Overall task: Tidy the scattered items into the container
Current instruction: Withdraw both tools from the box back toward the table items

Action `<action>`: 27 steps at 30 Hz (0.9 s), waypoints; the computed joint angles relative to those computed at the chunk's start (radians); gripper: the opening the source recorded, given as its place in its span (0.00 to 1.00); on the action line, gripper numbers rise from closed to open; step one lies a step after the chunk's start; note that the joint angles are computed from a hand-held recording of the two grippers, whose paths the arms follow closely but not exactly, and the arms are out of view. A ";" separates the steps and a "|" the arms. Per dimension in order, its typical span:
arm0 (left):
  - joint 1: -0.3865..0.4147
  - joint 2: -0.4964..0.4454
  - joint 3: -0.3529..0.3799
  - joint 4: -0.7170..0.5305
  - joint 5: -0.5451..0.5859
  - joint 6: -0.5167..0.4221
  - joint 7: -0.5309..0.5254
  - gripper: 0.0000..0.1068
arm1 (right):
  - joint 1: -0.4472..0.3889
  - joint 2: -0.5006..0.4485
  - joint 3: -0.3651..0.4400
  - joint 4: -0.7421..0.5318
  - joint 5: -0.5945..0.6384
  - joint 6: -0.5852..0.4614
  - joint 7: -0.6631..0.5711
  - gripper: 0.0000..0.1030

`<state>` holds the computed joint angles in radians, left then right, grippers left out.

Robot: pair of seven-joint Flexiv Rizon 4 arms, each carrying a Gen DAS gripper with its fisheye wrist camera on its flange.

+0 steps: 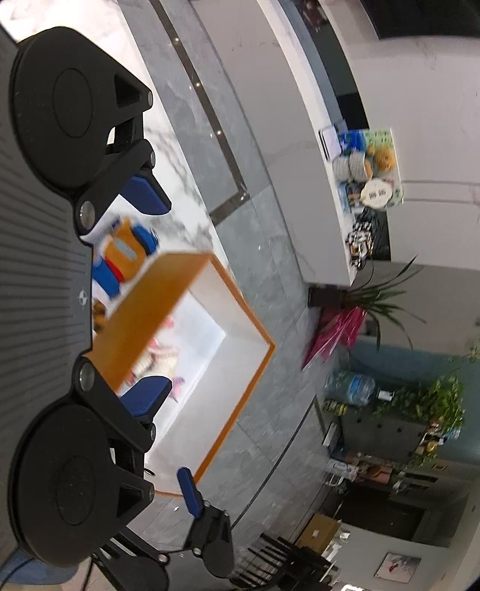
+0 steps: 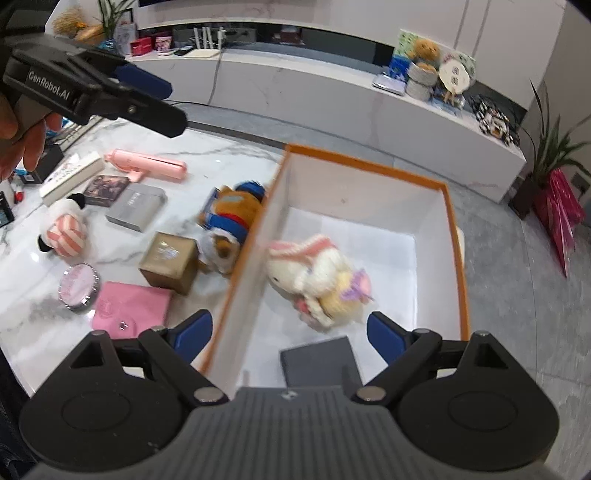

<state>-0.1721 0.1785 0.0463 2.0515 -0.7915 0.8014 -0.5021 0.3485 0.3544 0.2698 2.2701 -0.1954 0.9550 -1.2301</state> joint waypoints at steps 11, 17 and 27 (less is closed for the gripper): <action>0.073 0.061 0.086 0.069 0.008 -0.078 0.096 0.96 | 0.069 -0.080 0.040 -0.060 -0.027 0.019 0.006 0.89; 0.103 0.082 0.114 0.139 -0.024 -0.125 0.196 0.96 | 0.105 -0.133 0.058 -0.066 -0.060 0.059 0.010 0.89; 0.132 0.178 0.145 0.322 0.062 -0.132 0.382 0.96 | 0.146 -0.215 0.081 -0.032 -0.114 0.127 0.122 0.90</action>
<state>-0.0397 0.3560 0.1912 2.3733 -0.7291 0.6694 -0.1198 0.4947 0.1398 0.3503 2.2377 -0.3093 1.0825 -1.1079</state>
